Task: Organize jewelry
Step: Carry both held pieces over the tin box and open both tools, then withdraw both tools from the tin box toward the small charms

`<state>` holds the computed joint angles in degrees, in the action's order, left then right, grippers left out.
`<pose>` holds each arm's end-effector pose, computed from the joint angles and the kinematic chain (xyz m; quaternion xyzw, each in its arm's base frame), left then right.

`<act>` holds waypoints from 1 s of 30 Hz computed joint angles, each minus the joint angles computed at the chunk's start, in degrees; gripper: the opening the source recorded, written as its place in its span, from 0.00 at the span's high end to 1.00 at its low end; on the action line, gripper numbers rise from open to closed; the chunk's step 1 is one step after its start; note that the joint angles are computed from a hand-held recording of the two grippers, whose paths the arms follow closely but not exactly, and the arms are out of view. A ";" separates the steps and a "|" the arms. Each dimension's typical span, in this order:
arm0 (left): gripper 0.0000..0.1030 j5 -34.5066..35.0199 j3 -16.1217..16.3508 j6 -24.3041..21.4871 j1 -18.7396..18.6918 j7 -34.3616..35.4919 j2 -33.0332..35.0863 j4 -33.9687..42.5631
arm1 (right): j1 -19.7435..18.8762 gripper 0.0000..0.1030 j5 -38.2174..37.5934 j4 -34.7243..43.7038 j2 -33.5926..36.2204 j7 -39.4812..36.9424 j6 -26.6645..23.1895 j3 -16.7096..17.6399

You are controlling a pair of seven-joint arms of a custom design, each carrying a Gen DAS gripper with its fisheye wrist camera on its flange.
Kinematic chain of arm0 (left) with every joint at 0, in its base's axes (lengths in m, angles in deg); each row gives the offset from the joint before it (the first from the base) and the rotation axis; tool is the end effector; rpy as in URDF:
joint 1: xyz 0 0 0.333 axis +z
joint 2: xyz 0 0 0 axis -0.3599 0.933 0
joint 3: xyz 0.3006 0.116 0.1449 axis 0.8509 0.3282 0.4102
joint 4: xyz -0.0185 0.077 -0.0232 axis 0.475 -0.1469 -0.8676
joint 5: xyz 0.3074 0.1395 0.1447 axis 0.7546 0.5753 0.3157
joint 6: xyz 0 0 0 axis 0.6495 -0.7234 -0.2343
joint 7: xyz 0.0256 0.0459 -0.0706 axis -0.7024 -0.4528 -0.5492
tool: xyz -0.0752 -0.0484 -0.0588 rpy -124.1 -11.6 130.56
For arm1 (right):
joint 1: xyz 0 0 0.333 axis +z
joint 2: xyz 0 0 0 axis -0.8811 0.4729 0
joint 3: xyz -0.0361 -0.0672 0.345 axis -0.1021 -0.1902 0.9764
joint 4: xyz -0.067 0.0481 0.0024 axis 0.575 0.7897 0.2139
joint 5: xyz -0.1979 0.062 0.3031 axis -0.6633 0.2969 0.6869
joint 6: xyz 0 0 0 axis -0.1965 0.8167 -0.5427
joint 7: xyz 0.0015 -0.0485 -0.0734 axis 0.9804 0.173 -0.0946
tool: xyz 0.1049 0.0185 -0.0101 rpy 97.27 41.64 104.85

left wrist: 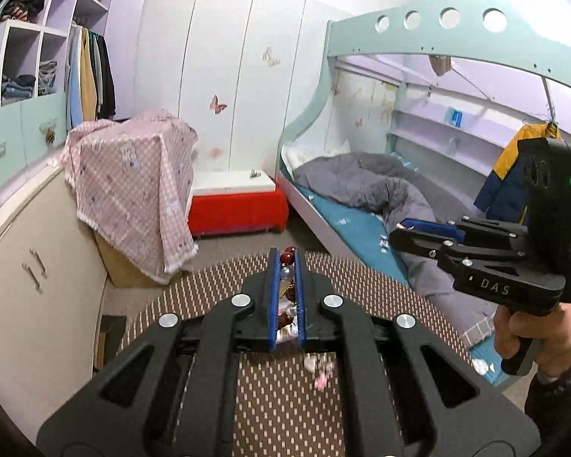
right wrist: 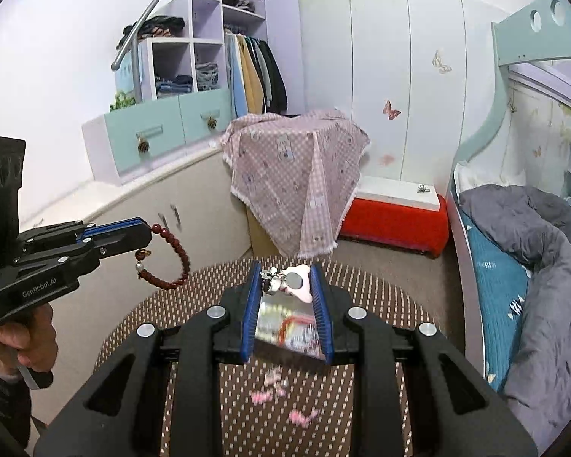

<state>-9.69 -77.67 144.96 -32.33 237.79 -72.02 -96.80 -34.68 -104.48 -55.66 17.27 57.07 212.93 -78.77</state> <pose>0.5294 -0.1203 0.6531 -0.4356 0.7241 -0.4907 0.2126 0.5089 0.3411 0.6534 -0.6826 0.5272 -0.2726 0.4265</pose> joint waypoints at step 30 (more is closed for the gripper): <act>0.07 25.58 -7.33 9.20 6.14 -29.00 8.82 4.71 | 3.52 0.08 8.17 3.57 4.65 4.48 -2.65 -8.72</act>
<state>15.89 -85.00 154.16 -26.19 208.78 -63.20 -92.09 -31.16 -96.31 -52.09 21.92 61.55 210.28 -87.49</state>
